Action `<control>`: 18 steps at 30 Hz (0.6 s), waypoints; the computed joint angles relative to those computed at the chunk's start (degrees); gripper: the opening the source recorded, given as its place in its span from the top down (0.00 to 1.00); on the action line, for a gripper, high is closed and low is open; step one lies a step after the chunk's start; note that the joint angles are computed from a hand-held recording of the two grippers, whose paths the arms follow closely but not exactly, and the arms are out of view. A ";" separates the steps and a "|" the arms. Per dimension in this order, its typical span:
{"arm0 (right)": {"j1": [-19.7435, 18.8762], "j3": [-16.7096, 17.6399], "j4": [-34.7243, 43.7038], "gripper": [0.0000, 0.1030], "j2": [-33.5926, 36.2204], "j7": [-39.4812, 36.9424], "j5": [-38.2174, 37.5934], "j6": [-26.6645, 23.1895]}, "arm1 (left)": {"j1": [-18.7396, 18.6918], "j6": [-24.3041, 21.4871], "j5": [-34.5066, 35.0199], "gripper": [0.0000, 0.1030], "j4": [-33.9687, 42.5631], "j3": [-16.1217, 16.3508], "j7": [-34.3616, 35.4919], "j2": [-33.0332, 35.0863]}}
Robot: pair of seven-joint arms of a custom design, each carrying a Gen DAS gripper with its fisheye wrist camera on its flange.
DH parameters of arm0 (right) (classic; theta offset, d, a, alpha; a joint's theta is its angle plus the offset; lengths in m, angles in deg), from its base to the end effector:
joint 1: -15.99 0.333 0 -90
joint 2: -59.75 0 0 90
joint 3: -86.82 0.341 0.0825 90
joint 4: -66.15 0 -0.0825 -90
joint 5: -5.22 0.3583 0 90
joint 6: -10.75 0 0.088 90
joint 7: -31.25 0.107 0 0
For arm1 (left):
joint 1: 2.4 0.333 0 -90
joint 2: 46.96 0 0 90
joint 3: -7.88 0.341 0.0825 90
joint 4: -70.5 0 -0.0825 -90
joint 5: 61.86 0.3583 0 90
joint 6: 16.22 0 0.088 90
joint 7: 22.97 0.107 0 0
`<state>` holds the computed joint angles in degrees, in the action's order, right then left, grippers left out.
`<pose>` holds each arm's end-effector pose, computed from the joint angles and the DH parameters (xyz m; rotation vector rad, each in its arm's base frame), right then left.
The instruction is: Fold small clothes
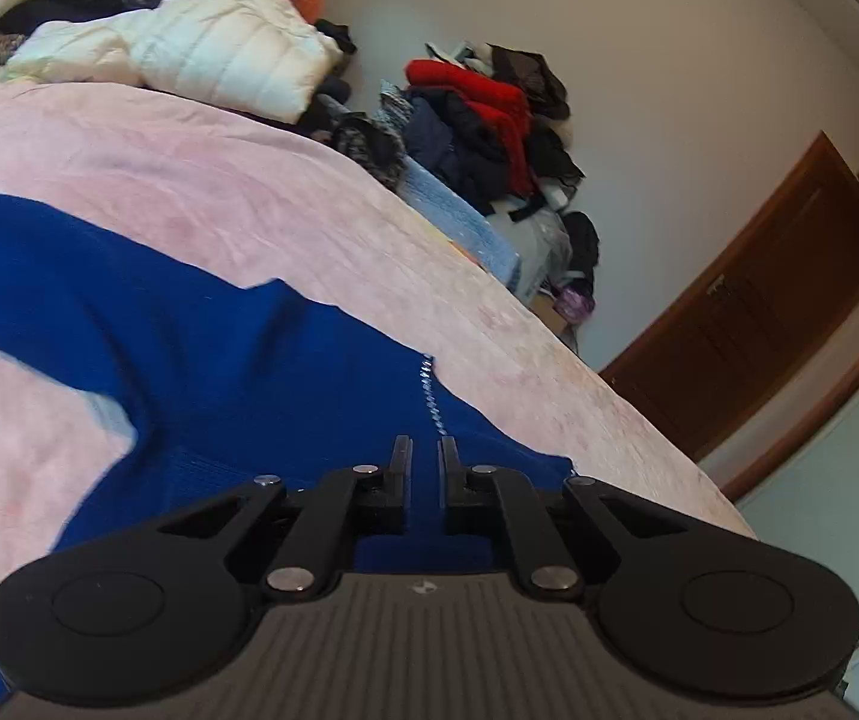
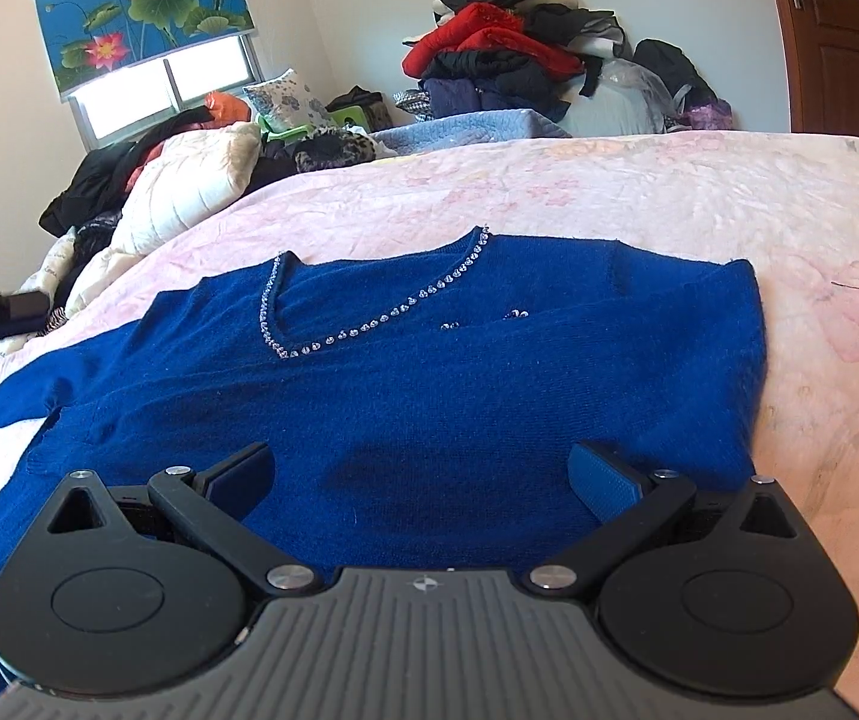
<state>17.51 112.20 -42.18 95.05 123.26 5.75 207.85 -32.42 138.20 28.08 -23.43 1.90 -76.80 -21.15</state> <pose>0.6316 0.2548 0.3619 -1.6891 1.3579 -0.3908 0.5469 -0.4239 0.4341 -2.1504 1.1211 -1.3784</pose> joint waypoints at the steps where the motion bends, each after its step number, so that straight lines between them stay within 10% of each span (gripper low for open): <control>1: -0.77 0.81 -0.02 0.02 0.25 0.19 -0.34 0.19 | -0.21 -2.38 0.66 0.93 -3.49 0.74 -3.14 -2.54; 4: -2.99 3.04 -0.23 0.02 0.89 1.10 -1.64 0.75 | 2.10 -10.31 -1.81 0.79 -14.41 0.78 -9.21 -10.89; 7: -3.07 2.98 -0.26 0.02 0.92 1.74 -2.26 0.83 | 5.18 -20.69 -10.50 0.17 -23.65 0.25 -15.67 -18.38; 10: -2.07 1.82 -0.17 0.02 0.55 1.85 -2.17 0.53 | 9.68 -25.28 -21.18 0.14 -28.74 0.15 -13.74 -22.79; 18: 1.53 -1.82 0.15 0.02 -0.44 0.60 -0.18 -0.43 | 20.62 -18.63 -29.07 0.18 -32.95 -0.31 -6.20 -22.83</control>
